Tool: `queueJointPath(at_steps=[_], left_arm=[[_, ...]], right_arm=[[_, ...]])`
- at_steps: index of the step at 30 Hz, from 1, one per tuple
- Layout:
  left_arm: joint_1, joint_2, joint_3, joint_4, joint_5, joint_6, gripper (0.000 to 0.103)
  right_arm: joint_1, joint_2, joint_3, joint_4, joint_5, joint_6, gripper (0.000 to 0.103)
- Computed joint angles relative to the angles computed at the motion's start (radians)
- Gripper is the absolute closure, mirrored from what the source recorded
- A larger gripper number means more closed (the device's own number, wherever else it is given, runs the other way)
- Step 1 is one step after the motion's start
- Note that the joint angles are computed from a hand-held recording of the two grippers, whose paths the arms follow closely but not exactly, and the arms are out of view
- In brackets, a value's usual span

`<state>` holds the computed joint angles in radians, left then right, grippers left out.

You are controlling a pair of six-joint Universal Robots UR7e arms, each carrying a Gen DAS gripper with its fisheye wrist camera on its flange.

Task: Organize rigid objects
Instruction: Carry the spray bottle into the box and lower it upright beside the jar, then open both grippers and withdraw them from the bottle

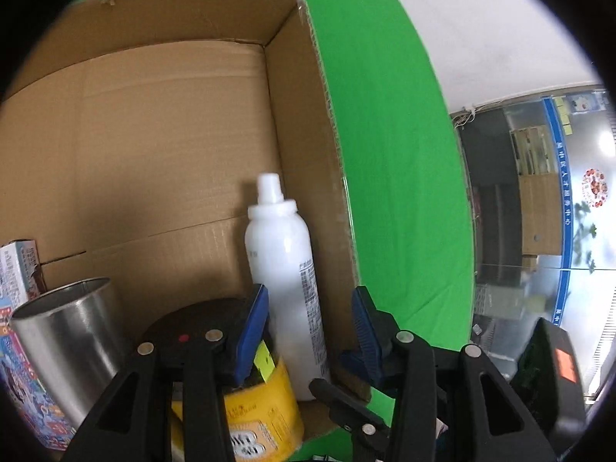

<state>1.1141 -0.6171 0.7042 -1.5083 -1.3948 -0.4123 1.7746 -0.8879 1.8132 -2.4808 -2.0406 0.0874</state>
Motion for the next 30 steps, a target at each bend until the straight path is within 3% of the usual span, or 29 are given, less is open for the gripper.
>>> queueJointPath(at_steps=[3, 4, 6, 7, 8, 10, 11, 13, 16, 21, 25, 30], left_arm=[[-0.028, -0.049, 0.053, -0.036, 0.070, 0.015, 0.059], [-0.044, -0.086, 0.101, -0.075, 0.109, 0.028, 0.058], [-0.074, -0.157, 0.192, -0.160, 0.192, 0.056, 0.058], [-0.094, -0.202, 0.248, -0.209, 0.251, 0.068, 0.053], [-0.122, -0.259, 0.319, -0.270, 0.329, 0.082, 0.049], [-0.167, -0.355, 0.441, -0.384, 0.454, 0.118, 0.025], [-0.201, -0.421, 0.527, -0.466, 0.542, 0.144, 0.020], [-0.248, -0.506, 0.638, -0.561, 0.670, 0.182, 0.019], [-0.304, -0.608, 0.734, -0.500, 0.811, 0.090, 0.018], [-0.371, -0.745, 0.823, -0.302, 0.867, -0.192, 0.018], [-0.423, -0.811, 0.846, -0.021, 0.927, -0.460, 0.018], [-0.438, -0.850, 0.875, -0.026, 0.882, -0.497, 0.018]], right_arm=[[0.010, -0.023, 0.006, -0.012, -0.003, 0.000, 0.076], [0.021, -0.031, 0.009, -0.026, -0.016, -0.006, 0.072], [0.063, -0.051, 0.025, -0.070, -0.080, -0.035, 0.038], [0.087, -0.074, 0.053, -0.107, -0.101, -0.047, 0.008], [0.106, -0.090, 0.072, -0.156, -0.117, -0.069, 0.001], [0.146, -0.117, 0.090, -0.205, -0.146, -0.095, 0.001], [0.156, -0.142, 0.093, -0.188, -0.156, -0.100, 0.001], [0.193, -0.168, 0.082, -0.131, -0.162, -0.057, 0.001], [0.237, -0.226, 0.109, -0.090, -0.149, 0.017, 0.001], [0.310, -0.312, 0.143, 0.005, -0.134, 0.089, 0.001], [0.368, -0.333, 0.174, 0.017, -0.153, 0.068, 0.001], [0.426, -0.353, 0.186, 0.061, -0.178, 0.100, 0.001]])
